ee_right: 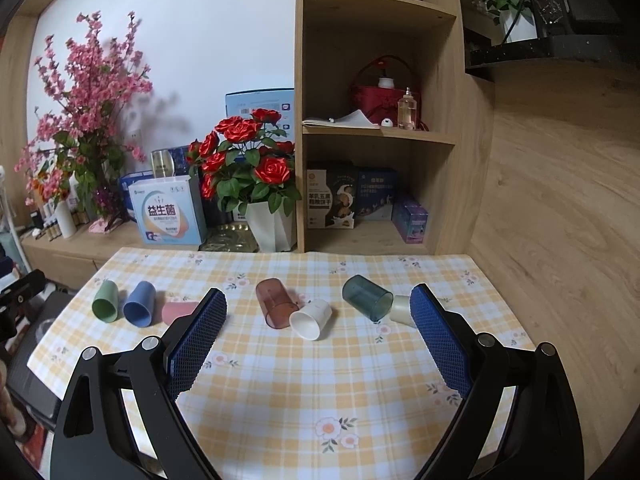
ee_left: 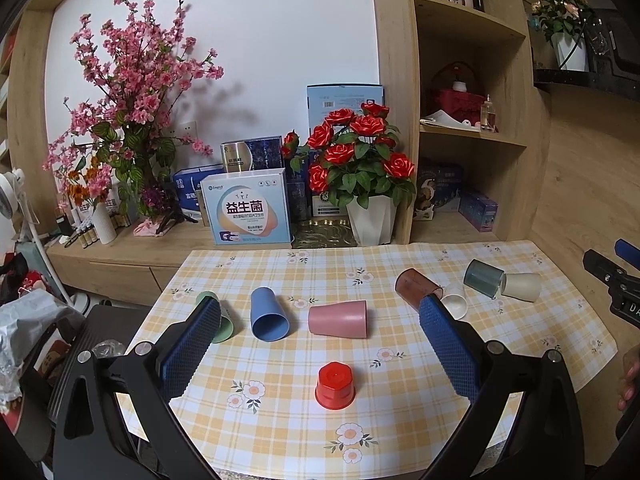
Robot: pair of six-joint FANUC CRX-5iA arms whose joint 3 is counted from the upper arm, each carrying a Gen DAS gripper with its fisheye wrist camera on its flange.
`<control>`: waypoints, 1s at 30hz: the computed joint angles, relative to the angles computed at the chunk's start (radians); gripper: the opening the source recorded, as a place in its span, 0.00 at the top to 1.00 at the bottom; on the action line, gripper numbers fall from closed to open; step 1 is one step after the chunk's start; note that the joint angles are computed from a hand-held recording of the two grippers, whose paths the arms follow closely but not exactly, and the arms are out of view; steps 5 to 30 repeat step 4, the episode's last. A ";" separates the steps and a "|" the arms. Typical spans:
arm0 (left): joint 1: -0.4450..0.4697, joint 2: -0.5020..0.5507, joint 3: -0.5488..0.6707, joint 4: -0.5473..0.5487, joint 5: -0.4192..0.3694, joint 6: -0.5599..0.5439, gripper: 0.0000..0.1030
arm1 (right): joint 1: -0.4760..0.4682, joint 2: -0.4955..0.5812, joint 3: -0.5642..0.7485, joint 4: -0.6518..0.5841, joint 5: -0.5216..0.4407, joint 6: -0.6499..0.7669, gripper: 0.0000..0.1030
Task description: Flip cup upside down
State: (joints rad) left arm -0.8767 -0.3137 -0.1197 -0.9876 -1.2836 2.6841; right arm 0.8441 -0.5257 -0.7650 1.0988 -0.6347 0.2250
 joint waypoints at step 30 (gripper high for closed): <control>0.005 -0.005 -0.005 0.002 0.006 -0.002 0.06 | 0.001 0.001 0.000 -0.001 -0.002 0.002 0.13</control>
